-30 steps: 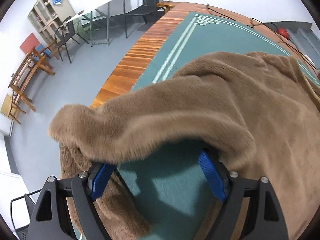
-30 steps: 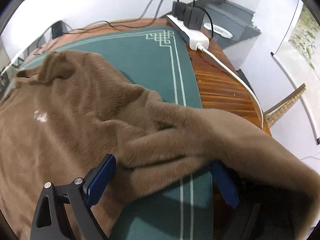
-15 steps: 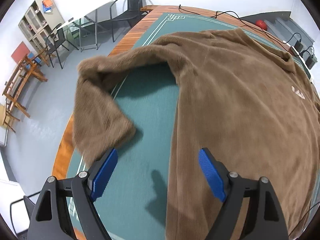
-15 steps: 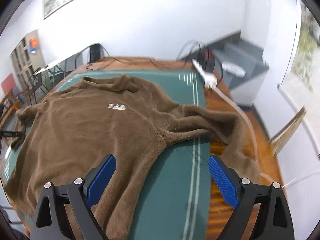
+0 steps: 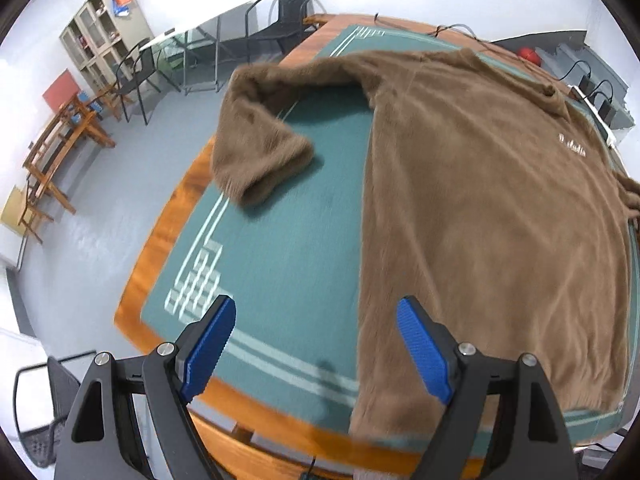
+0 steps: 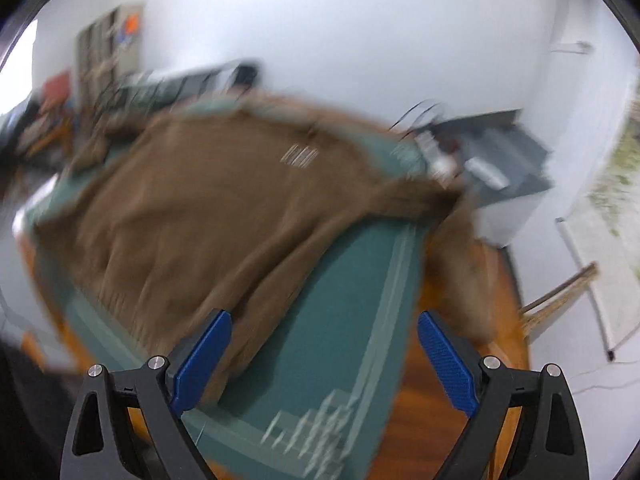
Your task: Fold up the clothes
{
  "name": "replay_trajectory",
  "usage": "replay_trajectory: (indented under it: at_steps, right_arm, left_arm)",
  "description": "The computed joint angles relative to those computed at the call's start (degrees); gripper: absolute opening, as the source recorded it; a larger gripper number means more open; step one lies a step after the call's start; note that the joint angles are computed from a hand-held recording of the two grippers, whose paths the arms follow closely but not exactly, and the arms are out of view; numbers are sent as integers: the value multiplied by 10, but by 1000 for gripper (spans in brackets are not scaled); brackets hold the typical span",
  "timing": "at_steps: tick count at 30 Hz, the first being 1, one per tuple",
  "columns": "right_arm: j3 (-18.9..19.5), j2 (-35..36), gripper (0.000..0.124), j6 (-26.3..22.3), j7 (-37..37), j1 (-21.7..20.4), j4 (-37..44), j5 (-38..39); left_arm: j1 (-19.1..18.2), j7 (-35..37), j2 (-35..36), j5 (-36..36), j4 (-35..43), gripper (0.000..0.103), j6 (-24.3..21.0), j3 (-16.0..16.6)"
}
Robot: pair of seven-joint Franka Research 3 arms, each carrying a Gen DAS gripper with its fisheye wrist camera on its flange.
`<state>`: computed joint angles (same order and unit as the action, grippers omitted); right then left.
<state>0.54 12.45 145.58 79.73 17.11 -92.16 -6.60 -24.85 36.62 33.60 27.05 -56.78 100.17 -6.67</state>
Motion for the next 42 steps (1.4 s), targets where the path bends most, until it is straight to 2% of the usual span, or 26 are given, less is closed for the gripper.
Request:
replay_trajectory:
  at_steps: [3, 6, 9, 14, 15, 17, 19, 21, 24, 30, 33, 34, 35, 37, 38, 39, 40, 41, 42]
  right_arm:
    - [7, -11, 96, 11, -40, 15, -56, -43]
    - [6, 0, 96, 16, -50, 27, -67, -79]
    - [7, 25, 96, 18, -48, 31, -41, -64]
    - [-17, 64, 94, 49, 15, 54, 16, -86]
    - [-20, 69, 89, 47, 27, 57, 25, -85]
    - [-21, 78, 46, 34, 44, 59, 43, -78]
    - [-21, 92, 33, 10, 51, 57, 68, -65]
    - [-20, 92, 33, -7, 57, 53, 75, -52]
    - [-16, 79, 33, -22, 65, 49, 68, -37]
    - [-7, 73, 33, -32, 54, 43, 71, -24]
    - [-2, 78, 34, -39, 39, 40, 76, -14]
    - [0, 82, 40, -48, 33, 39, 82, -9]
    - [-1, 85, 57, -49, 29, 40, 82, -9]
    - [-3, 90, 68, -41, 21, 43, 78, -17]
    - [-2, 92, 68, -45, 13, 42, 78, -13]
    - [2, 95, 68, -54, 2, 39, 82, -4]
    - [6, 93, 66, -59, -8, 36, 81, 6]
    - [9, 89, 54, -60, -19, 32, 77, 19]
    - [13, 83, 50, -64, -33, 29, 75, 29]
  left_arm:
    - [3, -26, -41, -5, -74, 87, 14, -7]
    - [4, -47, -64, -1, -118, 87, 16, -13]
    - [7, -64, -82, -1, -151, 87, 20, -21]
    - [13, -85, -107, -2, -197, 87, 34, -33]
    - [14, -89, -111, -3, -206, 87, 37, -35]
    - [18, -93, -120, -11, -227, 87, 55, -41]
    - [21, -92, -127, -17, -245, 87, 75, -46]
    - [24, -84, -134, -23, -265, 87, 105, -52]
    - [20, -63, -121, -25, -259, 87, 124, -57]
    - [0, -81, -67, 1, -198, 87, 135, -37]
    - [-8, -110, -31, 14, -148, 86, 122, -20]
    - [-11, -118, -25, 18, -138, 86, 114, -15]
    - [-15, -140, -34, 27, -147, 85, 113, -8]
    - [-19, -185, -50, 47, -164, 71, 108, 2]
    - [-14, -212, -70, 49, -190, 59, 123, 1]
    - [-6, -237, -98, 48, -228, 52, 143, -1]
    - [2, -261, -125, 47, -262, 49, 161, -5]
    - [10, -285, -151, 47, -294, 48, 179, -8]
    - [19, -308, -176, 46, -325, 48, 196, -12]
